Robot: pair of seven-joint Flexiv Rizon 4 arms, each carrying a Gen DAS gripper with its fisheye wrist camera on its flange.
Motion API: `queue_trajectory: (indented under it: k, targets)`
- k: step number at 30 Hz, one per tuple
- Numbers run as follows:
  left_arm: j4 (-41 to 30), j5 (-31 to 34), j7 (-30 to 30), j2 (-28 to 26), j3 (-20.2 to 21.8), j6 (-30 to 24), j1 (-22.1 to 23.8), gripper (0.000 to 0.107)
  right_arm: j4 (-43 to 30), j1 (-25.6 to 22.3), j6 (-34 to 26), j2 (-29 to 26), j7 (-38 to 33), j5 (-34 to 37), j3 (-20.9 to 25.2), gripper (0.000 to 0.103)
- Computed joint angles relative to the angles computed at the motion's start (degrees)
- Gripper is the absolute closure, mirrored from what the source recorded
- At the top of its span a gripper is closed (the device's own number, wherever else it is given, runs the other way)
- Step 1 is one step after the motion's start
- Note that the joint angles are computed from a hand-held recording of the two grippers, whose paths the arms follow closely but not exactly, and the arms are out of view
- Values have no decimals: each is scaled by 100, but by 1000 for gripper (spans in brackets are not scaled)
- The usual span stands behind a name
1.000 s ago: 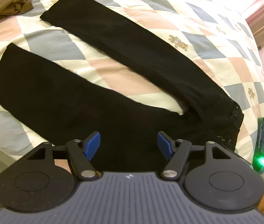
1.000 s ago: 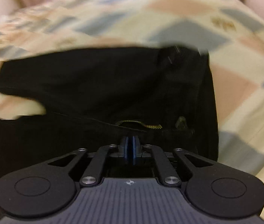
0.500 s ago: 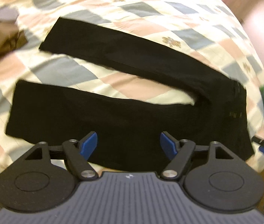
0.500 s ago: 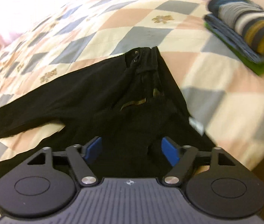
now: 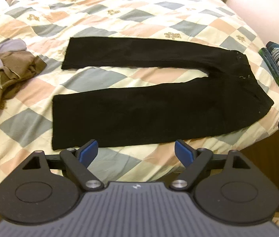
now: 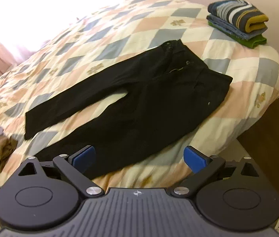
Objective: Fold clothes
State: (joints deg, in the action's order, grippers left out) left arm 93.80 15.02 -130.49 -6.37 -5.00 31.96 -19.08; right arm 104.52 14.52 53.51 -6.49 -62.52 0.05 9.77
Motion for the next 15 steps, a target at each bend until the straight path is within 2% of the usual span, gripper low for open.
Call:
queue_trajectory:
  k: [4, 7, 15]
  targets:
    - [249, 123, -85, 366, -16, 97, -44, 19, 342, 100, 46, 398, 201, -316, 93, 2]
    - [449, 154, -199, 586, -78, 149, -28, 18, 471, 157, 21, 511, 384, -513, 111, 2]
    - [722, 281, -335, 929, -296, 67, 18, 17, 796, 232, 171, 809, 352, -609, 173, 2]
